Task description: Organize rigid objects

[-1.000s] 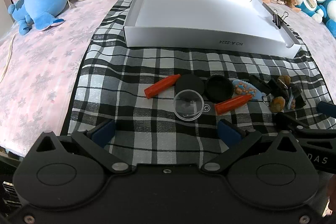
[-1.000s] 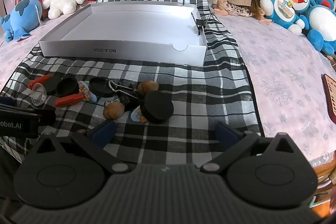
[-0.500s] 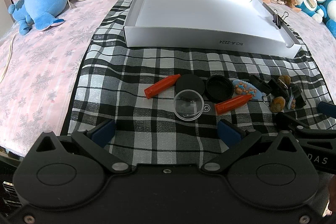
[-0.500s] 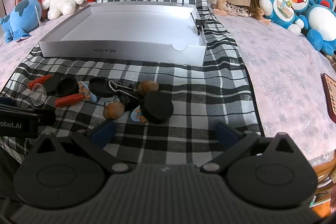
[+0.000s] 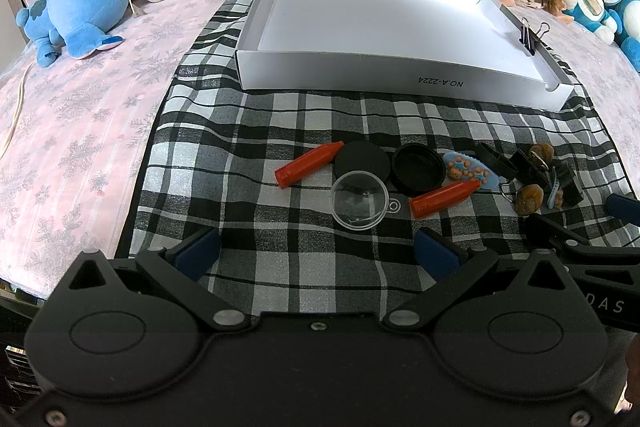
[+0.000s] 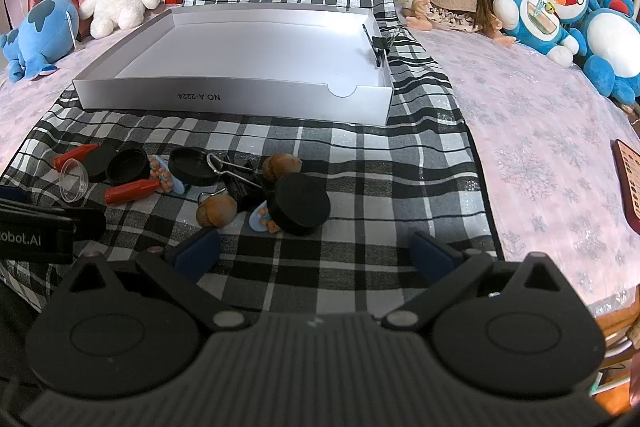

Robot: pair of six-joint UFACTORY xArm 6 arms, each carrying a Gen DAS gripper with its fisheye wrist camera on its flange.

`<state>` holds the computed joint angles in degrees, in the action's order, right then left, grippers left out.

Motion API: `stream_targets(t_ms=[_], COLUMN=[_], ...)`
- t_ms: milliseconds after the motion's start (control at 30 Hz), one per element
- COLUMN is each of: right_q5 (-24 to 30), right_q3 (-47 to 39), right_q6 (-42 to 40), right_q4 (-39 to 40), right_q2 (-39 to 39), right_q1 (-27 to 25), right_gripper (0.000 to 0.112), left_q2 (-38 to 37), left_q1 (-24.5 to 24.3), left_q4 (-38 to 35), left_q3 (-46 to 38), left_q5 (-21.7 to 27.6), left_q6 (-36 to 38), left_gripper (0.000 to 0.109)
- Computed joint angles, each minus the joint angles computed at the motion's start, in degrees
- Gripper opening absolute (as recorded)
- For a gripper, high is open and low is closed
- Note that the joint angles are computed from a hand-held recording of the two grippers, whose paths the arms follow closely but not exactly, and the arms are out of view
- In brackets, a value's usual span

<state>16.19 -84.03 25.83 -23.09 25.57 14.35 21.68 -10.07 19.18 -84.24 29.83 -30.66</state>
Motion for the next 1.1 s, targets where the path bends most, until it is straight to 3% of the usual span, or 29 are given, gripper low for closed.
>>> stream_targets(t_ms=[800, 1000, 1100], right_q5=[-0.7, -3.9, -6.3], right_q3=[0.4, 2.3, 3.3], right_q6=[-0.4, 3.8, 9.1], right_q4=[0.3, -3.6, -9.3], right_q2=[-0.3, -0.7, -0.9], right_q1=[-0.1, -0.7, -1.3], right_gripper=[0.103, 0.103, 0.103], left_q2=[-0.8, -1.2, -1.4], left_q1=[0.1, 0.1, 0.3], left_q4=[0.1, 0.2, 0.0], left_q3=[1.0, 1.8, 2.8], left_q5=[-0.3, -1.3, -3.1], left_q6=[0.1, 1.0, 2.1], left_gripper=[0.103, 0.103, 0.103])
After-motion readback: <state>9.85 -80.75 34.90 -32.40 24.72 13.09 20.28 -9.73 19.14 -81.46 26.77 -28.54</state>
